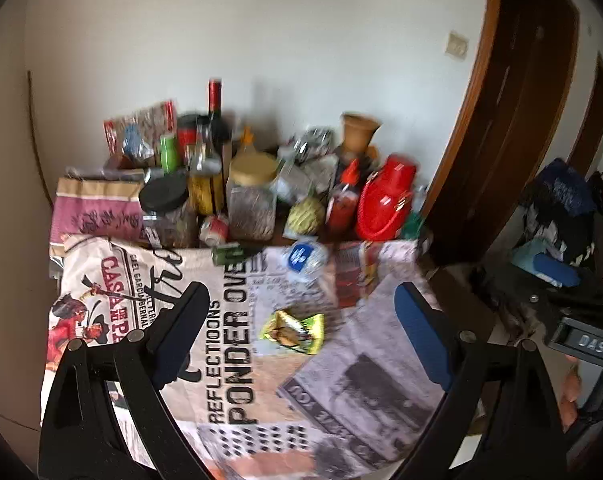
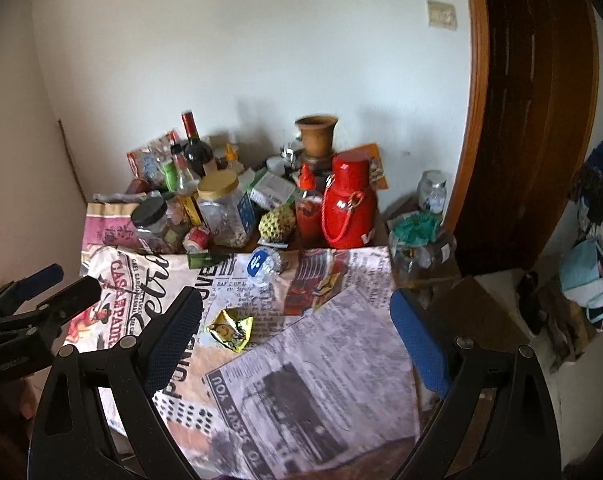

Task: Collect trash
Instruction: 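Grasp the yellow snack bag with the left gripper while the right grasps the clear plastic cup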

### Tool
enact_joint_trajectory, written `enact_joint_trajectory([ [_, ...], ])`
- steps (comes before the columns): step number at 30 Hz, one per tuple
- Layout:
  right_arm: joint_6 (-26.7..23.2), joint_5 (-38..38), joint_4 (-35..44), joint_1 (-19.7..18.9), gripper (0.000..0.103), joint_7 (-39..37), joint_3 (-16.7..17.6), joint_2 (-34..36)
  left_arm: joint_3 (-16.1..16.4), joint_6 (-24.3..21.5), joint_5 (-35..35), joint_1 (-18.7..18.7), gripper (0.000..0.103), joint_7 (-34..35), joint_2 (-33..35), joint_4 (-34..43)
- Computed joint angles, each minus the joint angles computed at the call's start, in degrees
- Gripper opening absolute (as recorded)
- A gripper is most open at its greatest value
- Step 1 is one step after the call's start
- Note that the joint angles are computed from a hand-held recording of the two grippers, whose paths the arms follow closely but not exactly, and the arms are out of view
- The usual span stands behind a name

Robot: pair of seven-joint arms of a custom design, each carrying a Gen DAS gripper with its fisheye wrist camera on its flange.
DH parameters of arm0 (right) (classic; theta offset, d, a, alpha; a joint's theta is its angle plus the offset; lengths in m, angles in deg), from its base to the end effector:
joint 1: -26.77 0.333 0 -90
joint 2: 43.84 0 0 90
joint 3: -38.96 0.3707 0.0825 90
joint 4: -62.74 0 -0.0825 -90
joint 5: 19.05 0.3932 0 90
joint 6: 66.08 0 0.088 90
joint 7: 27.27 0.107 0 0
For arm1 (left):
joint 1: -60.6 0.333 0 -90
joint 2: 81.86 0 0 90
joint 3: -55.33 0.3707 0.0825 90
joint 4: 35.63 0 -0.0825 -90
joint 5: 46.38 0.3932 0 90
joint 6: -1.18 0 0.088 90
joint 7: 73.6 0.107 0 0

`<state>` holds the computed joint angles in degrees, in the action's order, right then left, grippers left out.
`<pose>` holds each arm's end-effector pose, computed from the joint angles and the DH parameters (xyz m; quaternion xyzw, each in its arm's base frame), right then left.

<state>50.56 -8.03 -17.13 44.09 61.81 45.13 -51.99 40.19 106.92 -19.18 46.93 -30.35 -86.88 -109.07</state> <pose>0.4645 0.2224 0.9000 -0.7715 0.5026 -0.1373 0.3652 0.4656 -0.2292 0.9063 -0.7479 0.5334 -0.2763 0.2825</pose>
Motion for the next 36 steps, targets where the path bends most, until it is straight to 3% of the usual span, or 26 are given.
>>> enact_joint_trajectory([
  [4,-2.43,-4.33,3.01,1.22,0.094,3.59,1.61,4.57,3.71,2.21,-10.07,2.2,0.094,5.34,0.26,-5.13],
  [9,-4.96,-6.85,4.76,3.16,0.094,6.88,1.4,8.79,5.12,1.7,-17.94,4.12,0.093,12.23,3.03,-9.06],
  [20,-11.84,-7.08,10.18,5.49,0.094,7.86,-0.15,16.7,6.27,5.65,-31.76,7.95,0.049,18.24,7.61,-14.11],
  [24,-13.5,-4.77,13.66,5.77,0.094,8.05,-0.5,20.21,6.26,7.34,-36.85,8.8,0.017,21.05,7.61,-16.11],
  [28,-14.86,-2.13,17.64,5.88,0.094,9.06,-0.79,23.83,6.41,9.63,-38.12,9.24,0.007,20.72,6.42,-18.47],
  [33,-16.52,-0.42,24.16,6.55,0.093,10.85,-1.05,29.75,7.2,10.93,-35.54,9.86,0.004,20.27,3.94,-20.14],
  [36,-17.55,0.34,28.67,7.11,0.087,11.98,-1.09,33.65,7.63,10.36,-31.38,10.31,0.004,18.93,2.36,-20.36],
])
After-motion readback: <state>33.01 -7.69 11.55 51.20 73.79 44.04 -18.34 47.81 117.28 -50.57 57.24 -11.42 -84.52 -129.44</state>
